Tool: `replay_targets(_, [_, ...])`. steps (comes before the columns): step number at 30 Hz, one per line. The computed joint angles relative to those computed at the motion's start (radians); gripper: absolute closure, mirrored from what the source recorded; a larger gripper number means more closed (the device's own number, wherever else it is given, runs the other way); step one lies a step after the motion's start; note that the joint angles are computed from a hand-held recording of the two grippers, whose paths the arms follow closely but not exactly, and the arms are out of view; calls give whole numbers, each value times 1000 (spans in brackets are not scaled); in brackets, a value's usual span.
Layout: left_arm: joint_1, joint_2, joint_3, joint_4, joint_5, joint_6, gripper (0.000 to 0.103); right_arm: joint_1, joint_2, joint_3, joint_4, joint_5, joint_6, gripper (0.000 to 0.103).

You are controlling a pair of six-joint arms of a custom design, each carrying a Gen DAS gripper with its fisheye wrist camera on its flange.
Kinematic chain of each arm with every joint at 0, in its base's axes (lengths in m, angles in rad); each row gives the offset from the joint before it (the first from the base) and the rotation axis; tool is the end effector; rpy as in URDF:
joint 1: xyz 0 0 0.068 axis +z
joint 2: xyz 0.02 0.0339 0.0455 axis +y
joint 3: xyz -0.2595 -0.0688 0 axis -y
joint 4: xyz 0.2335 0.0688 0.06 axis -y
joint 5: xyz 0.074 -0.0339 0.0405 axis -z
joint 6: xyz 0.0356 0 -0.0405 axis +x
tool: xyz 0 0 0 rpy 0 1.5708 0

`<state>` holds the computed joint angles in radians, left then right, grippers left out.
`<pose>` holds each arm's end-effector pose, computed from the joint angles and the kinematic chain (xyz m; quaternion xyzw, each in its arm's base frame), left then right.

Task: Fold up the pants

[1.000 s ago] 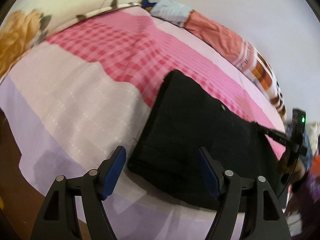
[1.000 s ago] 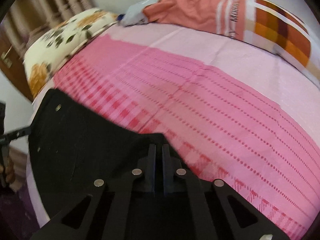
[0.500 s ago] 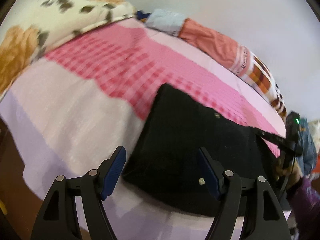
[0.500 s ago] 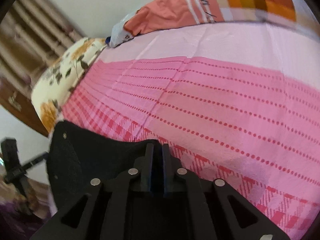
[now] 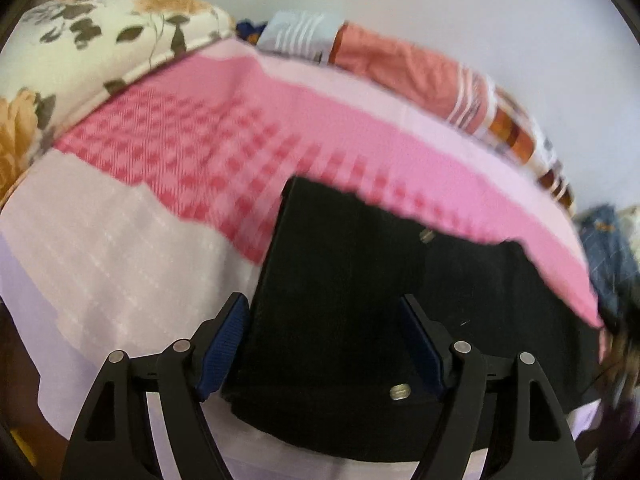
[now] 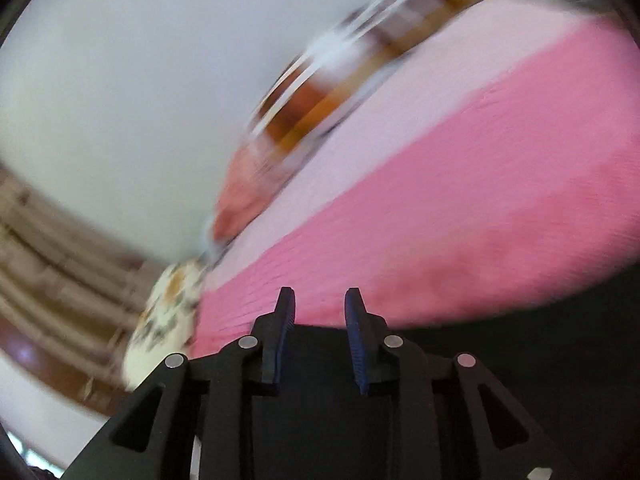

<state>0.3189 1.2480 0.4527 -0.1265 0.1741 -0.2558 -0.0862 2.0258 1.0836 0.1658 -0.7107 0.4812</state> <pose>0.2013 0.0600 0.1480 -0.2410 0.9134 -0.0723 0.3201 0.3925 -0.0106 0.1223 0.1128 0.8677 0.3858 0.2927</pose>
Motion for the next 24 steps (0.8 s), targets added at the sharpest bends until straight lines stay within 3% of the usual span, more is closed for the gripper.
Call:
replay_targets(2, [-31, -49, 7, -29, -26, -30, 26, -188, -125, -174, -20, 42, -58, 74])
replay_targets(4, [-66, -71, 15, -52, -47, -59, 22, -379, -166, -244, -84, 47, -130, 74])
replay_targets(6, [-91, -89, 13, -57, -59, -87, 21, -569, -140, -277, -102, -19, -171, 74])
replay_targets(9, [-115, -107, 12, -51, -65, -113, 17, -703, -77, -290, -101, -128, -207, 74])
replay_targets(17, [-153, -165, 33, -97, -73, -148, 17, -699, 24, -297, -27, -198, -211, 73])
replay_targets(21, [-229, -202, 45, -132, -140, -142, 17, -692, 7, -332, -1, -240, -224, 73])
replay_targets(24, [-288, -193, 55, -141, -168, -141, 16, -652, -59, -371, 30, -206, -266, 76])
